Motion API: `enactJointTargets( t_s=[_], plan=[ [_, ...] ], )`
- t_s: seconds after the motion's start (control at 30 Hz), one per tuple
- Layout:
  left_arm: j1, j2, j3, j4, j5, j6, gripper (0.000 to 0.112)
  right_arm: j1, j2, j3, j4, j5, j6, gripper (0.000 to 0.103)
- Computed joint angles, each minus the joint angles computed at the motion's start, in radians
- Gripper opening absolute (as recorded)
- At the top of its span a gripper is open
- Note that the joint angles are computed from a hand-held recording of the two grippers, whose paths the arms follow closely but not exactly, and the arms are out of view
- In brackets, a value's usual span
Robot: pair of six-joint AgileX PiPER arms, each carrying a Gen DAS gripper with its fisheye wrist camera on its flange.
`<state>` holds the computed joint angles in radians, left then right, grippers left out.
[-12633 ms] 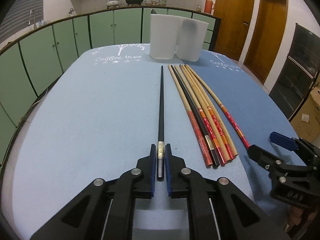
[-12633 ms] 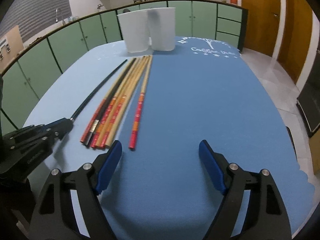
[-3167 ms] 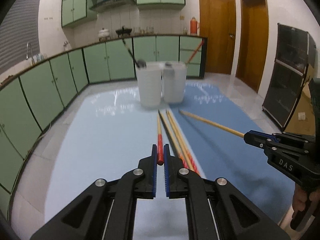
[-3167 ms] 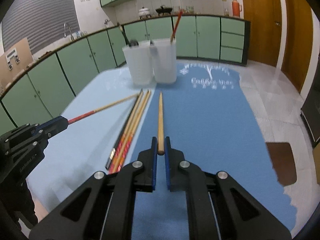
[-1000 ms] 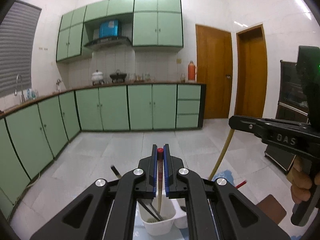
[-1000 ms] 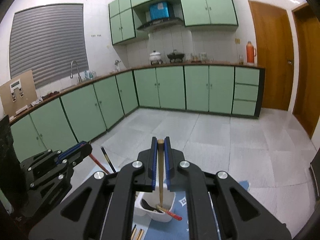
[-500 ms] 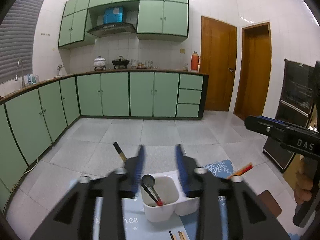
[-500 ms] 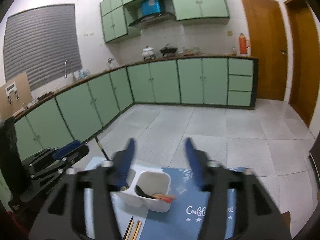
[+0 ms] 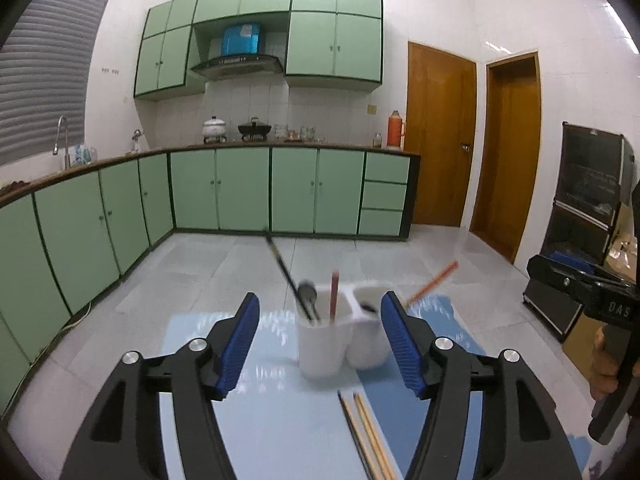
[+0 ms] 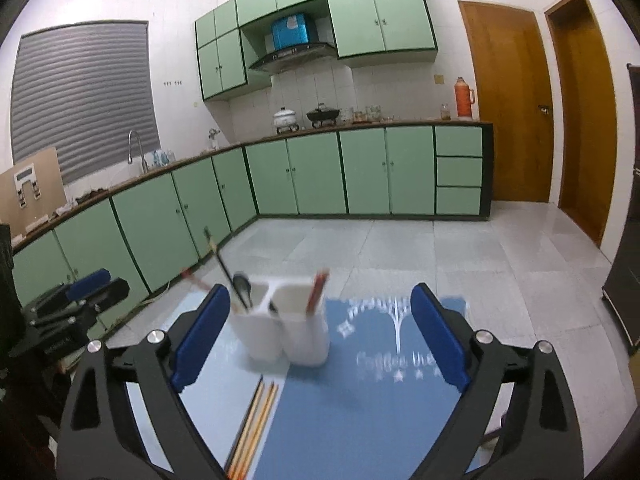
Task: Organize utensils
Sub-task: 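Open both grippers and pull them back from the holder, then move the right gripper to a red-patterned chopstick and close on it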
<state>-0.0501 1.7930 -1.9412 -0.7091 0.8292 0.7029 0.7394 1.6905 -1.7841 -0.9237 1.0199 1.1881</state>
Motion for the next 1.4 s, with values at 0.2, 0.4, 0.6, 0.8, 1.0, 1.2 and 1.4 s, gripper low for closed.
enactJointTargets(
  t_s=[0.2, 0.4, 0.6, 0.8, 1.0, 1.2, 1.4],
  plan=[
    [0.044, -0.149, 0.315, -0.047, -0.03, 0.102, 0.067, 0.119, -0.069, 0.211, -0.045, 0.039, 0.214, 0.093],
    [0.074, -0.209, 0.517, -0.044, -0.035, 0.137, 0.067, 0.2, -0.059, 0.327, -0.008, 0.063, 0.375, 0.094],
    [0.086, -0.227, 0.632, -0.015, -0.068, 0.176, 0.067, 0.242, 0.0, 0.368, 0.086, 0.034, 0.431, 0.094],
    [0.095, -0.245, 0.699, 0.012, -0.081, 0.204, 0.067, 0.273, 0.058, 0.378, 0.155, 0.026, 0.431, 0.094],
    [0.111, -0.257, 0.744, 0.03, -0.075, 0.218, 0.067, 0.287, 0.113, 0.355, 0.211, 0.016, 0.397, 0.094],
    [0.123, -0.255, 0.762, 0.045, -0.077, 0.227, 0.067, 0.301, 0.165, 0.304, 0.235, 0.03, 0.347, 0.094],
    [0.125, -0.243, 0.763, 0.051, -0.078, 0.219, 0.067, 0.3, 0.206, 0.256, 0.245, 0.068, 0.298, 0.094]
  ],
)
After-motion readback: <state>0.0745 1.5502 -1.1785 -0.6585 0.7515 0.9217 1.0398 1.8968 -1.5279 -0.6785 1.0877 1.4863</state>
